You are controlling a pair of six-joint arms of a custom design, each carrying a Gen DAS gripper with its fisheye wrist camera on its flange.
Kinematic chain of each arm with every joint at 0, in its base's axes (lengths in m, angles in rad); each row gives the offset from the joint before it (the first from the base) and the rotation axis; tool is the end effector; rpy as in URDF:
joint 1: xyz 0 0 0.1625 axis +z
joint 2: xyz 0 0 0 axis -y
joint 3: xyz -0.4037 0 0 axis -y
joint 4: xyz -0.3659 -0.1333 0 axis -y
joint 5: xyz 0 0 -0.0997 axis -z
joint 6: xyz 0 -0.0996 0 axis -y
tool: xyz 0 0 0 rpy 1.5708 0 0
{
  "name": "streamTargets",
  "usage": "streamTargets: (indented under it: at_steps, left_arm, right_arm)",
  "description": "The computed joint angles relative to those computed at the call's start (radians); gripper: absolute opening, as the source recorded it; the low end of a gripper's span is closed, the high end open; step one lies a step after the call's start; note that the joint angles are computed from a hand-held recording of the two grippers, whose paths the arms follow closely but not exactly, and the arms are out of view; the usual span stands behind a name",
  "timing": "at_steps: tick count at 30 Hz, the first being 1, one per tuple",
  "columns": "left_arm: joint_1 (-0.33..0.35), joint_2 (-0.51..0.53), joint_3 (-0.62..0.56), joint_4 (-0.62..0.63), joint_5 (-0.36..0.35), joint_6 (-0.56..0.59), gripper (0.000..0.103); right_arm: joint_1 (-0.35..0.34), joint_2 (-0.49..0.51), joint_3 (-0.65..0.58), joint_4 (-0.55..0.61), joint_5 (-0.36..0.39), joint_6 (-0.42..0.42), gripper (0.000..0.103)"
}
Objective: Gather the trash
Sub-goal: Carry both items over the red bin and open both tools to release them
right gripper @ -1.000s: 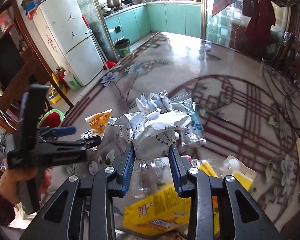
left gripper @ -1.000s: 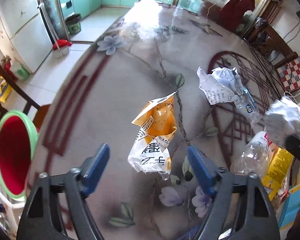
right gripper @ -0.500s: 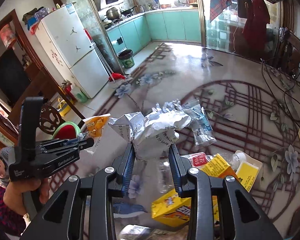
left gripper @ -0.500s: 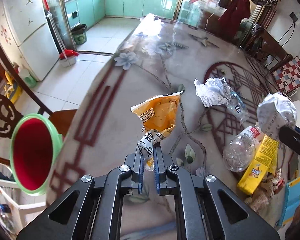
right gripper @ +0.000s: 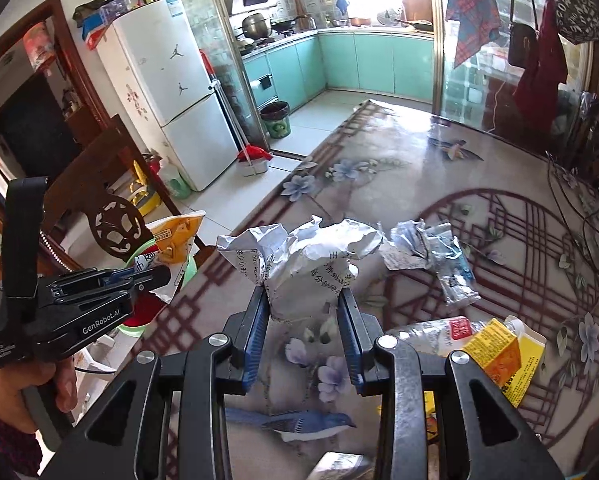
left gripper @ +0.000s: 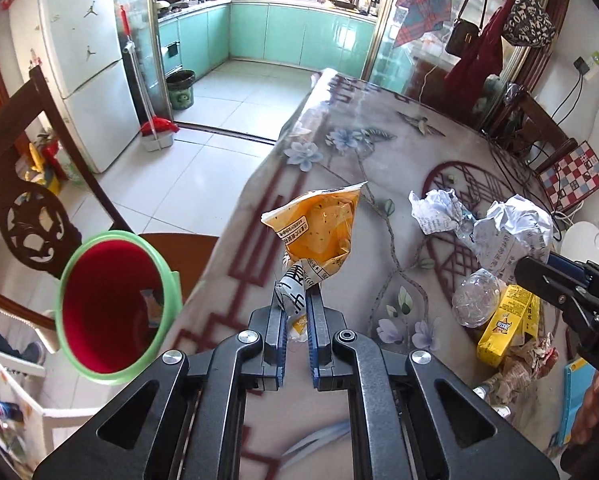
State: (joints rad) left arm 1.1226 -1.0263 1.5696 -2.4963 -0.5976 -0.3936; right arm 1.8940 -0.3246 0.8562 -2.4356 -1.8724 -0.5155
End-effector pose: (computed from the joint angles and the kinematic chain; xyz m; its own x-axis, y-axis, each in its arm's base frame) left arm -0.0811 -0.6664 0.3039 -0.7459 -0.3521 -0.5653 0.1256 0.7592 -0.6386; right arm 0.3598 -0.7478 0.0485 -0.6666 -0.6254 0.4055 -0.7227 0.6755 -0.1462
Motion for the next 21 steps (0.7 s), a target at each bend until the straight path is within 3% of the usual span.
streamTargets:
  at_steps: [8, 21]
  left_arm:
    - [0.031, -0.070, 0.054, -0.032, -0.008, 0.028, 0.008]
    - [0.097, -0.182, 0.111, -0.048, -0.041, 0.138, 0.008]
  right_arm:
    - [0.047, 0.036, -0.003, -0.019, -0.021, 0.013, 0.032]
    - [0.124, 0.143, -0.079, -0.029, -0.065, 0.104, 0.032]
